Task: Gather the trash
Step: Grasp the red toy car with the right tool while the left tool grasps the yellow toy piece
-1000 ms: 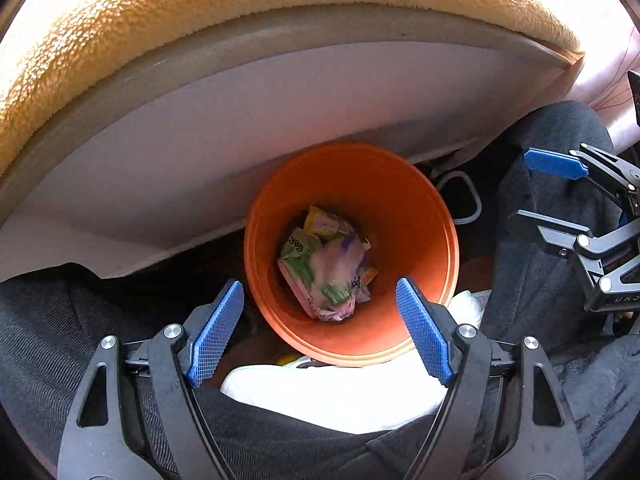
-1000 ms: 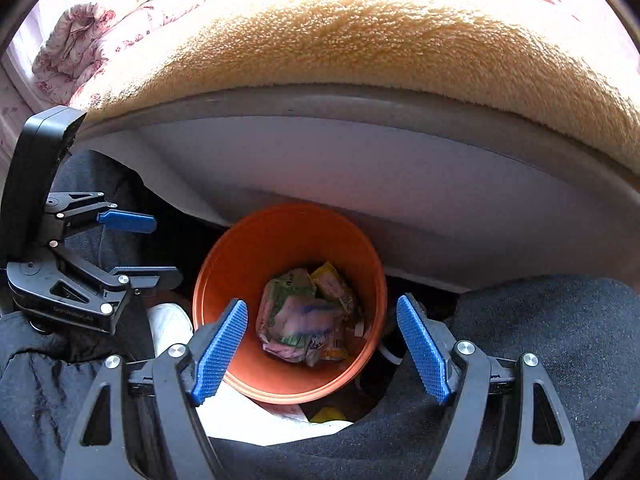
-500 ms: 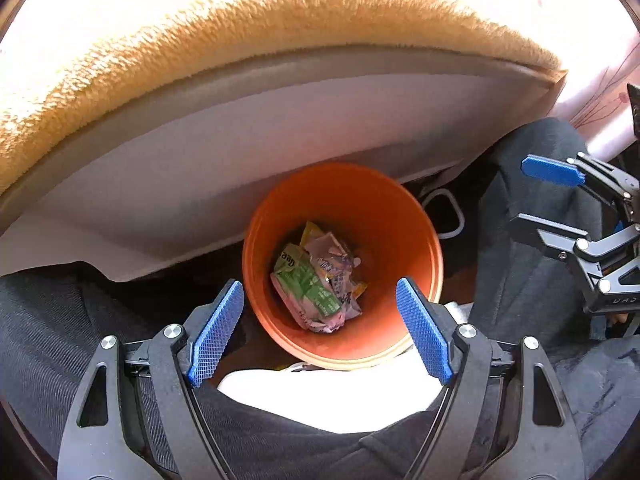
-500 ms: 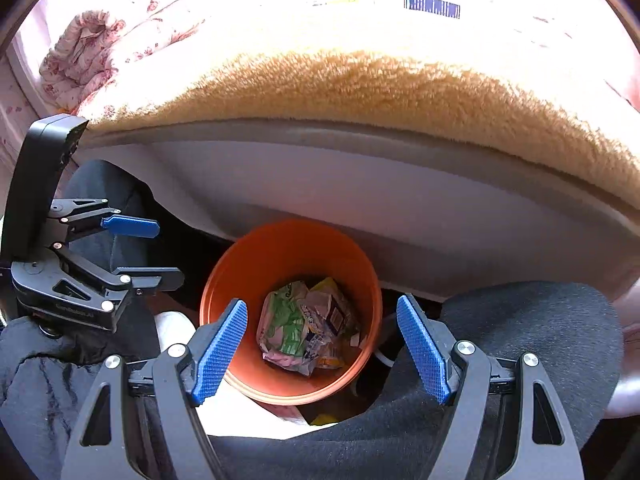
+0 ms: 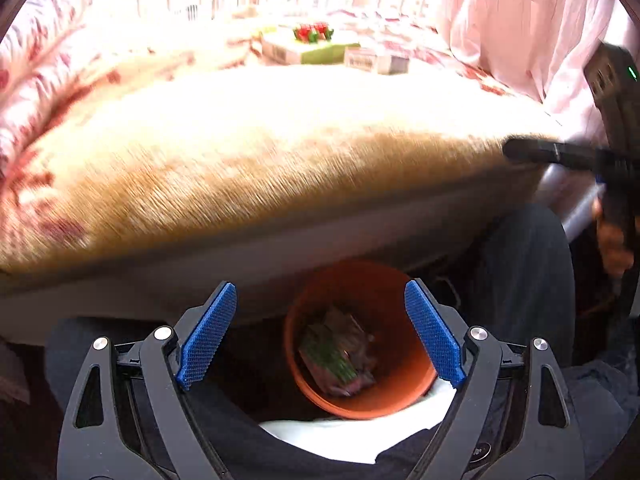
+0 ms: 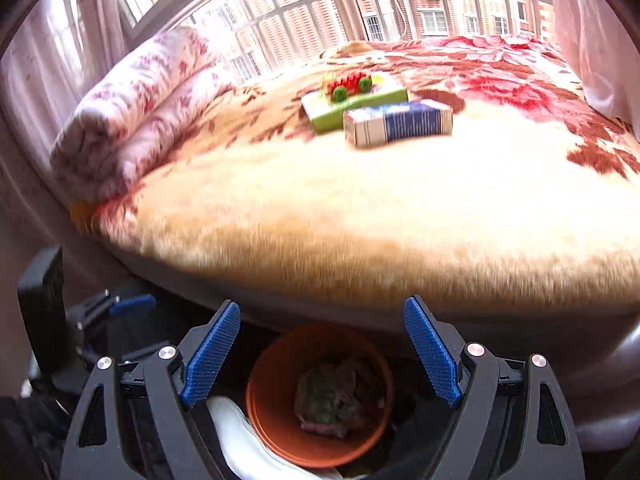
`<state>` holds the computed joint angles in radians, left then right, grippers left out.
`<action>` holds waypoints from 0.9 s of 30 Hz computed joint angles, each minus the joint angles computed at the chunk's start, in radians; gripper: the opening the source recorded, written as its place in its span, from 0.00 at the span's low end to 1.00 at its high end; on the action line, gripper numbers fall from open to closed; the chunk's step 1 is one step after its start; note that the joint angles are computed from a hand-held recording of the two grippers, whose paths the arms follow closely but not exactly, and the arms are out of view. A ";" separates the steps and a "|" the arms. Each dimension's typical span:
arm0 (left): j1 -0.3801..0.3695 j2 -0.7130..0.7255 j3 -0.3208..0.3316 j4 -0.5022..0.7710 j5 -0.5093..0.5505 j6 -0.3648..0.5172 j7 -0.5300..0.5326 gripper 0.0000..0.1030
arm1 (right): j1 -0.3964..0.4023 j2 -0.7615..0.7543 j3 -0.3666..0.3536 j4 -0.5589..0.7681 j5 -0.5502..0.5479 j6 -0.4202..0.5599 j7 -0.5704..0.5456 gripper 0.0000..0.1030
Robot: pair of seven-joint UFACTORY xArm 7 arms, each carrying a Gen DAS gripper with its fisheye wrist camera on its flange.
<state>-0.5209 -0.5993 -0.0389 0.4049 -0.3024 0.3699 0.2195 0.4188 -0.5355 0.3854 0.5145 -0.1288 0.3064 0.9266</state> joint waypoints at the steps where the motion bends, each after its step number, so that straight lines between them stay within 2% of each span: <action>1: 0.005 0.002 0.000 0.004 0.003 -0.009 -0.001 0.82 | -0.002 0.010 -0.021 0.015 0.005 -0.005 -0.013 0.81; 4: 0.016 0.024 0.001 0.027 0.009 -0.028 -0.007 0.82 | -0.027 0.058 -0.065 0.084 0.005 -0.005 -0.060 0.81; 7: 0.010 0.057 0.029 0.058 -0.006 -0.034 0.012 0.82 | -0.099 0.138 -0.059 0.203 -0.060 0.031 -0.108 0.81; 11: -0.003 0.110 0.061 0.104 -0.056 -0.040 0.053 0.82 | -0.125 0.303 -0.097 0.386 -0.099 0.065 -0.202 0.81; 13: -0.003 0.121 0.065 0.113 -0.077 -0.053 0.071 0.82 | -0.137 0.402 -0.105 0.487 -0.154 0.088 -0.219 0.85; 17: 0.011 0.161 0.056 0.142 -0.092 -0.089 0.087 0.82 | -0.113 0.597 -0.150 0.695 -0.296 0.168 -0.213 0.86; 19: 0.014 0.185 0.064 0.169 -0.103 -0.094 0.101 0.82 | -0.085 0.687 -0.180 0.799 -0.345 0.224 -0.244 0.87; 21: 0.015 0.209 0.075 0.194 -0.123 -0.094 0.121 0.82 | -0.059 0.766 -0.207 0.894 -0.357 0.281 -0.295 0.87; 27: 0.032 0.281 0.095 0.277 -0.210 -0.083 0.193 0.82 | -0.009 0.930 -0.263 1.105 -0.297 0.386 -0.465 0.87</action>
<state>-0.4885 -0.3179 0.0558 0.6819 -0.5128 0.2872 0.4130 0.4099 0.3946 0.1226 1.6197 -0.4262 0.6920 0.4617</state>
